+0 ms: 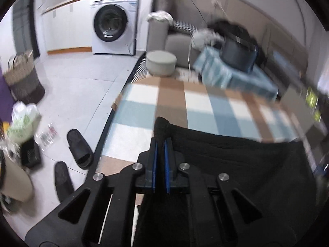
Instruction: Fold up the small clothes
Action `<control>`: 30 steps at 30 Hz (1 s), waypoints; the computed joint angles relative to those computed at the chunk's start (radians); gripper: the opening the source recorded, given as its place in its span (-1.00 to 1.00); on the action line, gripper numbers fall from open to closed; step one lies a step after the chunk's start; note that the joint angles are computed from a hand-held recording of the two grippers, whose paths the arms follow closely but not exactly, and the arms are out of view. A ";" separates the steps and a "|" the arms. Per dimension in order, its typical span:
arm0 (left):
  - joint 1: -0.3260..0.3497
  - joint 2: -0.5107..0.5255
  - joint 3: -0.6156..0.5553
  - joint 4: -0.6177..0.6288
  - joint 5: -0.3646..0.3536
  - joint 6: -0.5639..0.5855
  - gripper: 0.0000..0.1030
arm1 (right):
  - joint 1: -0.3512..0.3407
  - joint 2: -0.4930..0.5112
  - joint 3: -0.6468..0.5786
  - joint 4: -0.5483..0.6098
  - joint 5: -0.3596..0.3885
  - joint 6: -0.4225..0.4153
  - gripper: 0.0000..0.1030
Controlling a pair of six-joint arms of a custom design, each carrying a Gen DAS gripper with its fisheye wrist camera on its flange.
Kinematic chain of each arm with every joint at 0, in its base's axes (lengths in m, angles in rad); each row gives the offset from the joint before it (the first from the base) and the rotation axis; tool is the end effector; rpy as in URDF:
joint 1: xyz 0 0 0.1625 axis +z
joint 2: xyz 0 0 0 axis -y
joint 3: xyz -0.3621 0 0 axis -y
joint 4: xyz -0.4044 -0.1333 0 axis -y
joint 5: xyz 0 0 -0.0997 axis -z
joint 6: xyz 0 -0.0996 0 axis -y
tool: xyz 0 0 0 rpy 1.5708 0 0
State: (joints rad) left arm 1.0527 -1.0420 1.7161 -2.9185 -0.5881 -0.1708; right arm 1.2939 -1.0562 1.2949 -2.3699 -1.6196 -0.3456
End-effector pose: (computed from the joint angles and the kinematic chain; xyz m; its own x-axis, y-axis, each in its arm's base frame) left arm -0.1148 -0.6379 0.2417 -0.7940 -0.2890 -0.5348 0.2558 0.6392 -0.7253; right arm -0.0701 -0.7166 0.3508 -0.9757 0.0044 0.2189 -0.1052 0.8675 -0.4861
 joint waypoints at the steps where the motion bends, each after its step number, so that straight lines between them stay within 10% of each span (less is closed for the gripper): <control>1: 0.005 -0.023 0.015 -0.016 -0.025 -0.020 -0.92 | 0.001 0.000 0.000 -0.001 -0.001 0.000 -0.20; 10: 0.066 -0.064 0.017 0.091 -0.123 -0.165 -0.88 | 0.004 0.030 -0.034 0.007 -0.037 0.019 -0.12; 17: 0.060 -0.042 0.005 0.087 -0.114 -0.145 -0.36 | 0.029 0.107 -0.127 0.008 -0.099 0.007 -0.03; 27: 0.030 -0.041 0.024 0.102 -0.107 -0.129 -0.24 | 0.106 0.372 -0.435 -0.001 -0.316 -0.100 0.08; 29: 0.030 -0.043 0.030 0.104 -0.109 -0.136 -0.24 | 0.117 0.406 -0.462 -0.041 -0.348 -0.146 -0.10; 30: 0.030 -0.043 0.032 0.106 -0.109 -0.140 -0.24 | 0.121 0.414 -0.463 -0.068 -0.361 -0.169 -0.57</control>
State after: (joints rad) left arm 1.0831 -1.0854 1.7477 -2.8128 -0.6967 -0.3109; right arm 1.4147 -0.6417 0.8319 -2.4379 -1.9809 -0.5141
